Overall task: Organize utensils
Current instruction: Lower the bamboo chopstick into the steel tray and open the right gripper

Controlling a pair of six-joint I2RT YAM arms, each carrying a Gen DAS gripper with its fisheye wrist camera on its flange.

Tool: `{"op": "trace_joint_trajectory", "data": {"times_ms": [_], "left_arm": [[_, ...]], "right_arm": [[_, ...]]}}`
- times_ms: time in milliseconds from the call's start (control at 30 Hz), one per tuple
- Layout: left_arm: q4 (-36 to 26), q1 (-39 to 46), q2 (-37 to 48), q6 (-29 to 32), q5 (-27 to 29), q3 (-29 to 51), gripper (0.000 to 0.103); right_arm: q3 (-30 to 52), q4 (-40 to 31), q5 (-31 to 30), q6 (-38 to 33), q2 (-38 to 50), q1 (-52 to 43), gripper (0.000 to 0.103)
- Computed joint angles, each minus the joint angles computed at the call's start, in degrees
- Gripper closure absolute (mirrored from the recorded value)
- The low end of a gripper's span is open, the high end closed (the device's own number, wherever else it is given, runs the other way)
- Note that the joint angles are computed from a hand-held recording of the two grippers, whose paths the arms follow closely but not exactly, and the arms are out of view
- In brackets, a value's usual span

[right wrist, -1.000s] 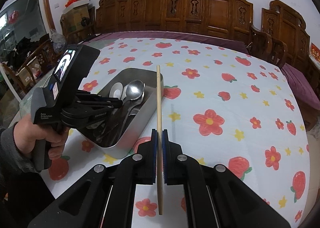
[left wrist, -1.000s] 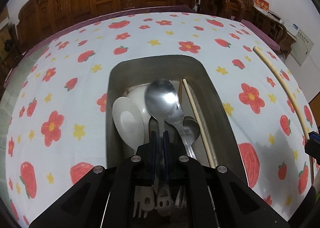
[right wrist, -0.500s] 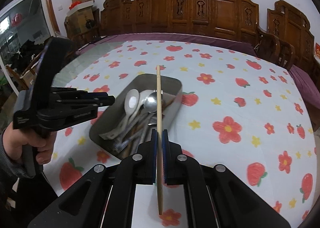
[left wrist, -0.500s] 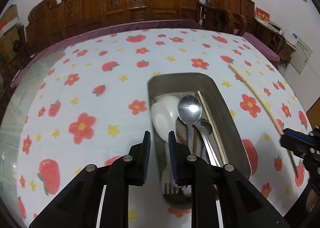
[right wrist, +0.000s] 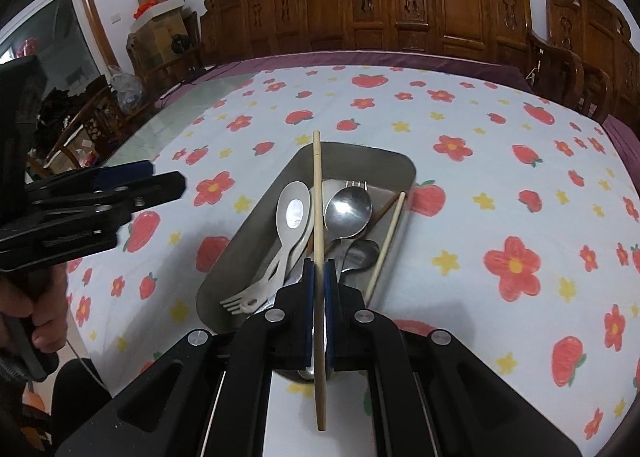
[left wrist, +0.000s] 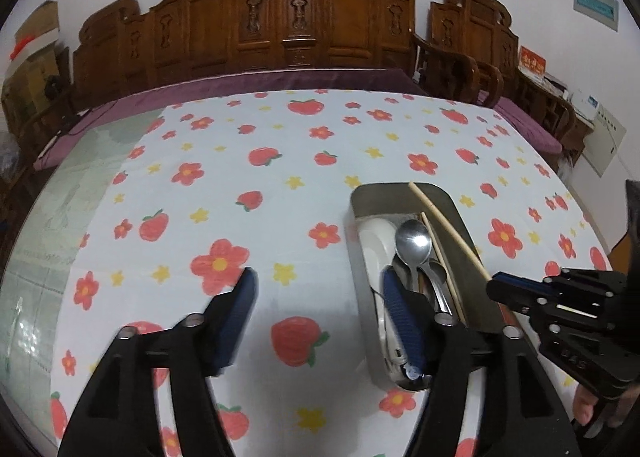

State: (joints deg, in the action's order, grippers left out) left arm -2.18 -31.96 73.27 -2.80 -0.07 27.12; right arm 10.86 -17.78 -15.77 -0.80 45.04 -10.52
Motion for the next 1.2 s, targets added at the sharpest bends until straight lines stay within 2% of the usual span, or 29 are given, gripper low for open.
{"op": "trace_joint_trajectory", "data": {"times_ms": [267, 433, 733, 1000, 1067, 1133, 1200], "left_arm": [[0.93, 4.05, -2.29, 2.54, 1.21, -1.72, 0.011], [0.83, 7.14, -2.51, 4.11, 2.46, -2.05, 0.01], [0.58, 9.82, -2.81, 5.77, 3.34, -2.47, 0.01], [0.6, 10.03, -3.09, 5.97, 3.62, -2.66, 0.01], [0.63, 10.38, -3.65, 5.98, 4.3, -3.02, 0.01], [0.21, 10.37, -4.21, 5.77, 4.45, -3.14, 0.01], [-0.56, 9.35, -5.3, 5.22, 3.43, -3.27, 0.01]], "right_arm": [[0.66, 10.34, 4.98, 5.23, 11.65, 6.43, 0.097], [1.33, 15.46, 6.89, 7.59, 18.78, 8.37, 0.097], [2.36, 21.8, 6.61, 11.67, 27.55, 9.94, 0.097], [2.83, 24.51, 3.94, 12.31, 30.16, 10.06, 0.096], [2.57, 23.97, 5.23, 11.62, 29.06, 10.75, 0.089], [1.96, 23.19, 4.85, 11.02, 26.76, 10.32, 0.07], [1.32, 21.6, 4.22, 10.27, 23.24, 9.4, 0.07]]}}
